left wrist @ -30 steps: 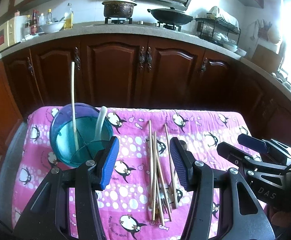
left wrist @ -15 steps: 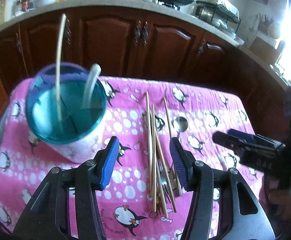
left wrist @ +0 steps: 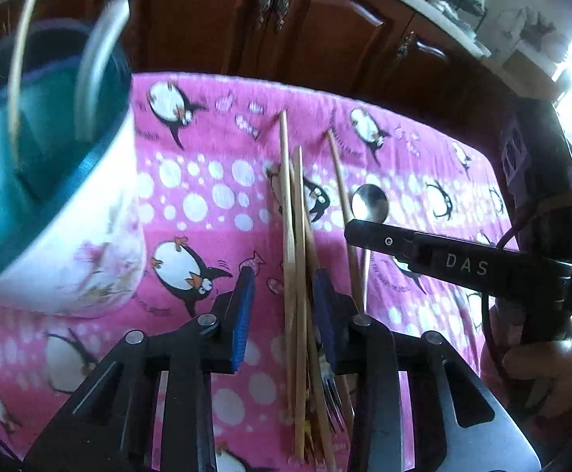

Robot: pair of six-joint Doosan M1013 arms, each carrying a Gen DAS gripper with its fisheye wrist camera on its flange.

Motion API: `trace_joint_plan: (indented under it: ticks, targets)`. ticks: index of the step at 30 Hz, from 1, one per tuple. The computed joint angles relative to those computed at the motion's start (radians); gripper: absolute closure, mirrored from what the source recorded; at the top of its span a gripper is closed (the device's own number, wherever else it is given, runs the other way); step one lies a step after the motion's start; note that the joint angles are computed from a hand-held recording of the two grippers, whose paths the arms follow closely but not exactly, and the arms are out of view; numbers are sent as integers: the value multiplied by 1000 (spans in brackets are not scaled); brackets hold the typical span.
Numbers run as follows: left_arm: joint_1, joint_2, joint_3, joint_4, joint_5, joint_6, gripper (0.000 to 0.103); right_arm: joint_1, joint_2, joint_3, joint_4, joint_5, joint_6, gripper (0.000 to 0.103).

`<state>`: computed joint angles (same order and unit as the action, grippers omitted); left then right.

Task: Organize utensils
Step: 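Grasp a wooden chopstick with the left tool while the right tool grasps another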

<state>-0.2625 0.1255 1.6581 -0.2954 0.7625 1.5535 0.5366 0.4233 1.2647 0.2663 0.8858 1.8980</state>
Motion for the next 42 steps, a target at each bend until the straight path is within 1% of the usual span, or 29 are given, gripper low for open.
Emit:
trace_joint_plan:
  ticks: [1,2,3,4,5,7,9,12,13,14,16,18,19,21,23,25,26,27,28,30,31,32,36,38,39,40,42]
  targets:
    - [1,9,-3,-3,2,-6,77,-6,4,3,23,-3,-2,91]
    - [1,16,-7,-1,3,-15,80,-13,2,14,63,-18,-19,92]
    - [3,22,-10,-5,6,-18,83,-17,-4,26,87,-28,-33,97]
    - [5,31,-16,-19,15,-16,85,-20,-8,29,92,-30,-36,100]
    - [7,34,-16,-36,13,-7,89,-19,-14,34,88,-35,-37,102]
    - [8,37,-14,-60,0,5,93,-23,-26,47,102,-39,-51,102]
    - [7,39,-18,-60,6,7,97,-27,-41,61,121,-41,-67,102]
    - [5,33,-19,-38,23,-11,99,-30,-68,85,137,-47,-84,103]
    - [11,26,-15,-61,26,-1,102,-29,-75,92,139,-51,-88,103]
    - [16,21,-11,-80,27,11,103,-28,-86,102,142,-55,-98,103]
    - [18,10,-4,-76,28,11,103,-22,-96,107,107,-54,-89,103]
    - [20,-4,4,-76,22,20,103,-15,-102,112,72,-79,-86,103]
    - [21,-11,9,-72,21,19,103,-12,-97,106,58,-78,-68,101]
    - [21,-16,9,-68,24,18,103,-8,-75,78,52,-40,-42,97]
    - [15,-17,8,-40,20,-2,102,2,-51,52,27,-24,-31,88]
    - [17,-11,5,-42,21,-13,90,5,-28,31,20,2,-19,88]
    - [18,-6,3,-53,25,-9,80,4,-15,21,36,19,-17,88]
    - [18,-1,1,-62,28,-4,74,4,-9,18,34,27,-7,88]
    - [15,9,-4,-58,37,-3,74,4,-5,19,29,28,9,88]
    - [7,20,-10,-34,46,-22,74,-6,-12,39,86,4,-3,88]
    - [6,26,-12,-29,50,-29,78,-8,-17,47,99,-5,-8,96]
    - [7,28,-11,-34,51,-30,97,-10,-28,61,115,-24,-23,97]
    - [23,19,2,-90,64,-9,97,-18,-72,99,144,-47,-70,97]
    - [34,-5,21,-118,65,11,97,-24,-101,127,179,-48,-101,97]
    - [41,-21,31,-123,76,10,97,-27,-111,139,192,-38,-110,97]
    - [46,-32,38,-125,89,11,97,-28,-123,150,191,-12,-112,97]
    - [48,-58,56,-117,104,25,97,-24,-142,173,168,24,-100,97]
